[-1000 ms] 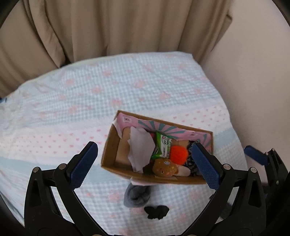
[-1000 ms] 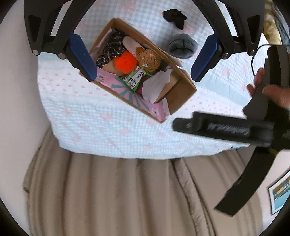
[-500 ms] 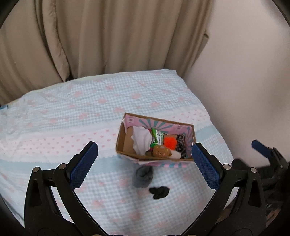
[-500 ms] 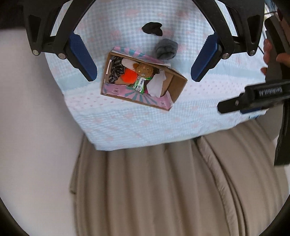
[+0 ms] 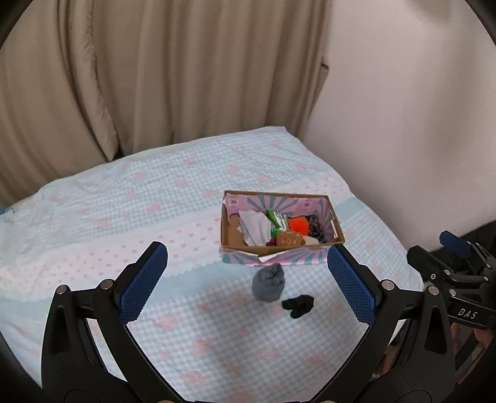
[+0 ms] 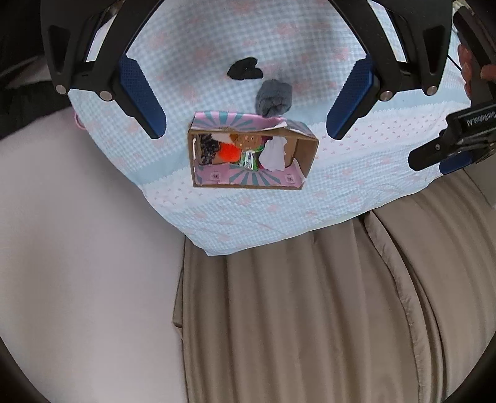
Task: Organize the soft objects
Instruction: 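Lift both tools out of the box back toward the two socks, then grasp the grey fuzzy sock with the left tool while the right tool grasps the black sock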
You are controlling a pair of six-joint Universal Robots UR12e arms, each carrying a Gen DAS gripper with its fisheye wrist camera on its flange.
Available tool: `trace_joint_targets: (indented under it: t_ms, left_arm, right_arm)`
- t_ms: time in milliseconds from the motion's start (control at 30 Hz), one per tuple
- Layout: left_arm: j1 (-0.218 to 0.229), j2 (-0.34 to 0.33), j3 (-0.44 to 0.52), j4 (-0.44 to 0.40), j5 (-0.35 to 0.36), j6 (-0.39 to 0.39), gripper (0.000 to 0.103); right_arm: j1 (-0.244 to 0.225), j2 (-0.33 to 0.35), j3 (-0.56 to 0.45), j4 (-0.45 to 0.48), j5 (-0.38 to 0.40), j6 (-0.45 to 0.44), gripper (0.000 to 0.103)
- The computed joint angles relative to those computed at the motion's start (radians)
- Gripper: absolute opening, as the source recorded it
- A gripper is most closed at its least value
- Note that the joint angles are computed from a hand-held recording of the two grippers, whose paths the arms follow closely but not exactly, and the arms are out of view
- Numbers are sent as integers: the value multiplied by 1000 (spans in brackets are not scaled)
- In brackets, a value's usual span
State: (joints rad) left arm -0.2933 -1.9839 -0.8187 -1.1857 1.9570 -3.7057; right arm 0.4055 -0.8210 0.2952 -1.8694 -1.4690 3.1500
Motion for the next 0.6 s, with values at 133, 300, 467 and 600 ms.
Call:
trace_joint_targets:
  t_ms: [133, 300, 467, 600]
  left_arm:
    - [4, 32, -86, 81, -35, 43, 102]
    - [13, 42, -152, 140, -78, 74, 102]
    - [25, 37, -231, 226, -120, 84, 102]
    - [34, 15, -272, 257, -154, 85, 102]
  right_arm:
    - [15, -64, 138, -64, -24, 10, 103]
    - [23, -117, 285, -135, -41, 11, 103]
    - [24, -127, 374, -175, -57, 11, 103]
    - [24, -132, 448, -226, -74, 22, 103]
